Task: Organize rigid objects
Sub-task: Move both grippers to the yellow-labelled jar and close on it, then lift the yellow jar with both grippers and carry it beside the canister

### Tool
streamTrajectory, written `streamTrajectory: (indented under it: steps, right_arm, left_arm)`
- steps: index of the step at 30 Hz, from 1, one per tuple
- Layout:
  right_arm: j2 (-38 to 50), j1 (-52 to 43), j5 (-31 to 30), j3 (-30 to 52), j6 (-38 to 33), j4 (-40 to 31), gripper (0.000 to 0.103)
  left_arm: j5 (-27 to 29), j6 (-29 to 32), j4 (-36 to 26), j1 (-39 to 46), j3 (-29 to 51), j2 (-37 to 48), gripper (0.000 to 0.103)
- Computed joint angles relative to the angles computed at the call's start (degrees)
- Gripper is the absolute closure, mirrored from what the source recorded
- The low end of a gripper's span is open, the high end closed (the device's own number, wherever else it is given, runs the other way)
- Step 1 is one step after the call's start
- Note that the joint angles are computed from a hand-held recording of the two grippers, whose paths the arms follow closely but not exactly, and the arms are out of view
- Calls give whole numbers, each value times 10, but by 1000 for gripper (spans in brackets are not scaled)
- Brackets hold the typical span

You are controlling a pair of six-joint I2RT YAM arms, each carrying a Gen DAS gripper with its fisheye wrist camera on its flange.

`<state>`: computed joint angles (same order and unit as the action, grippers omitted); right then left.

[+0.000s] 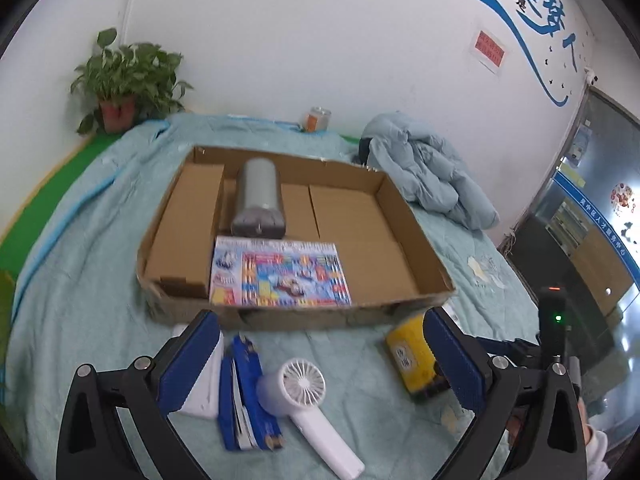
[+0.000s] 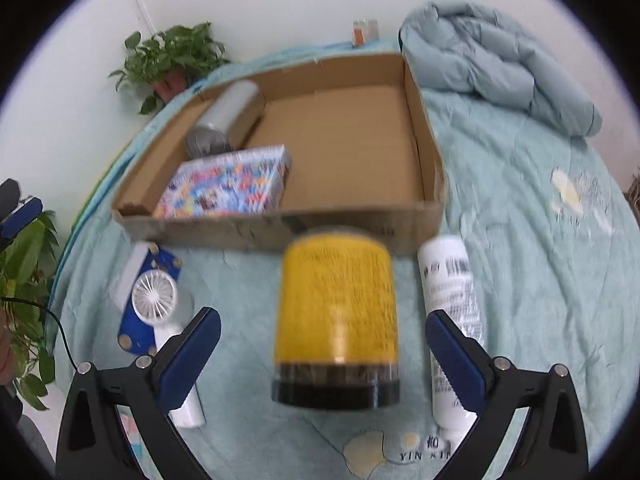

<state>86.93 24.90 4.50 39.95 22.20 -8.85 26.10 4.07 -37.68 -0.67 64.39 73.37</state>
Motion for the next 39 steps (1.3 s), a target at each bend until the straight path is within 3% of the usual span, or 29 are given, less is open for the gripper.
streamTrajectory:
  steps: [3, 4, 5, 10, 16, 21, 23, 27, 30, 33, 35, 39]
  right_arm:
    - [36, -5, 2, -2, 0, 13, 5]
    - [48, -8, -2, 2, -2, 10, 16]
    - [58, -11, -18, 5, -4, 8, 21]
    - [17, 21, -5, -45, 4, 22, 22]
    - [-73, 104, -17, -117, 42, -13, 21]
    - [-221, 84, -137, -183, 22, -17, 21]
    - [-232, 46, -170, -188, 20, -19, 21]
    - [-124, -31, -206, -164, 7, 8, 22]
    - [-48, -49, -280, -152, 6, 51, 23]
    - [-26, -21, -262, -139, 6, 59, 21]
    - [-4, -17, -269, -128, 8, 64, 19]
    - [57, -13, -288, -102, 16, 84, 16]
  left_arm:
    - [-11, -8, -6, -10, -26, -19, 1]
    - [-12, -10, -11, -16, -31, -21, 1]
    - [-7, -8, -16, -16, -35, -23, 1]
    - [15, -22, -29, -56, -68, -22, 1]
    - [72, -40, -27, -139, -85, 36, 1]
    - [86, -59, -10, -190, -109, 84, 1]
    - [97, -67, -3, -195, -111, 105, 1]
    - [118, -73, 6, -199, -92, 162, 2]
    - [121, -72, -6, -210, -64, 214, 8]
    - [111, -81, -7, -211, -38, 256, 8]
    - [111, -81, -11, -209, -27, 283, 15]
    - [87, -88, -6, -226, -17, 303, 15]
